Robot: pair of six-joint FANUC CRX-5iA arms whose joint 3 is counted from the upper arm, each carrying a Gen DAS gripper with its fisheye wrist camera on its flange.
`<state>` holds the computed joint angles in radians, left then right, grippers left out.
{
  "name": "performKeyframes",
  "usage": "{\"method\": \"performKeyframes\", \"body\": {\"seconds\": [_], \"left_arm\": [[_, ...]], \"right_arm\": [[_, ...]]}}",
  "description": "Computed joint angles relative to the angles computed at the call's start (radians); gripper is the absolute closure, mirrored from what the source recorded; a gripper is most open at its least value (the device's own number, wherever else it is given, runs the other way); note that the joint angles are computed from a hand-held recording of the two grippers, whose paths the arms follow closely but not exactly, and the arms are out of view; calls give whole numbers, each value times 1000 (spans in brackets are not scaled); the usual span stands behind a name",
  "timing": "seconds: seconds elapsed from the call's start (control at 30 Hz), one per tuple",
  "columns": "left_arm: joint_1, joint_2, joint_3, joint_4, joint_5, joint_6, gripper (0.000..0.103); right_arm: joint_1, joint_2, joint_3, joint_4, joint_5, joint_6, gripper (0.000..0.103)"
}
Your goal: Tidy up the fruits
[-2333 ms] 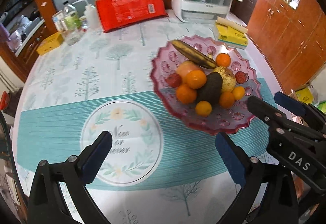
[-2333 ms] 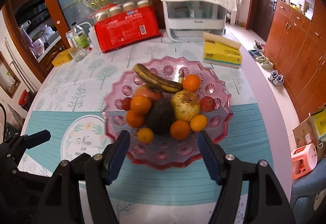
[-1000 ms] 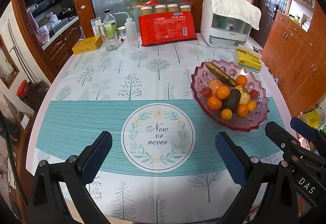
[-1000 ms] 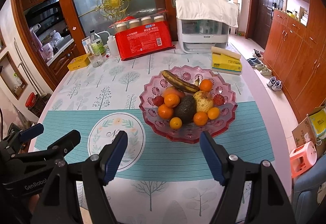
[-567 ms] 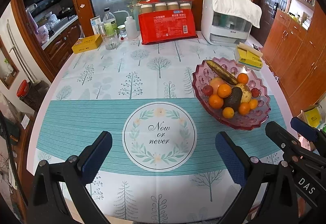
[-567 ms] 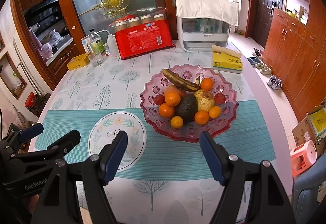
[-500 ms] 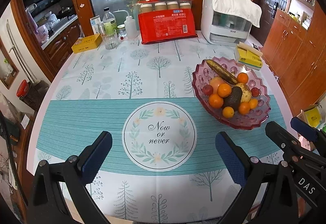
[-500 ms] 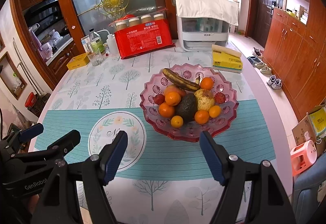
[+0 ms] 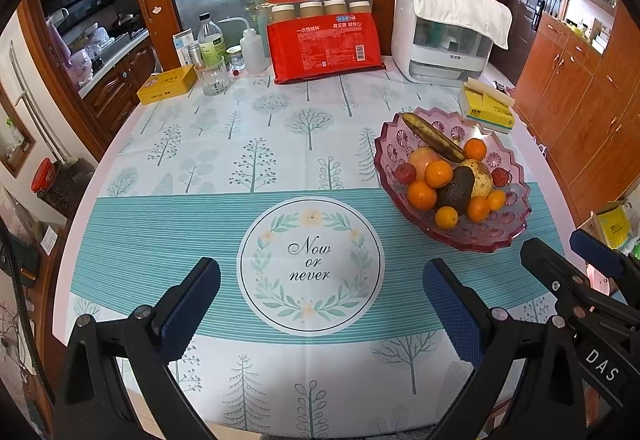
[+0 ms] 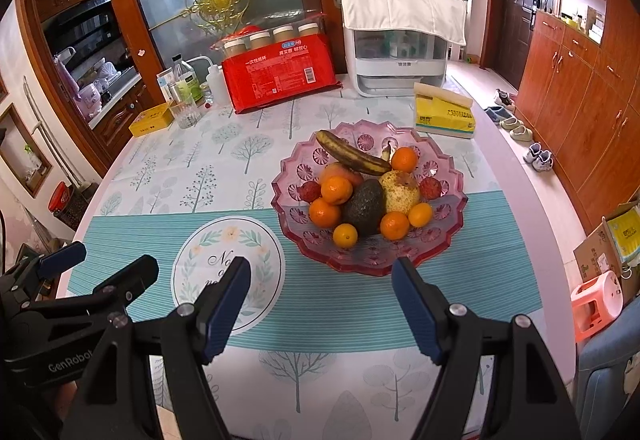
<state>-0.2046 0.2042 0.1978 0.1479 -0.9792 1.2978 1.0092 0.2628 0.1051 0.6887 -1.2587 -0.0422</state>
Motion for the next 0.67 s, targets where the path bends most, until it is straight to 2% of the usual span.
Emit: {"method": "performKeyframes", "body": {"seconds": [0.67], "left_arm": [[-10, 0, -4, 2, 0, -5, 2]], "right_arm": [[-13, -14, -20, -22, 11, -1, 29]]}}
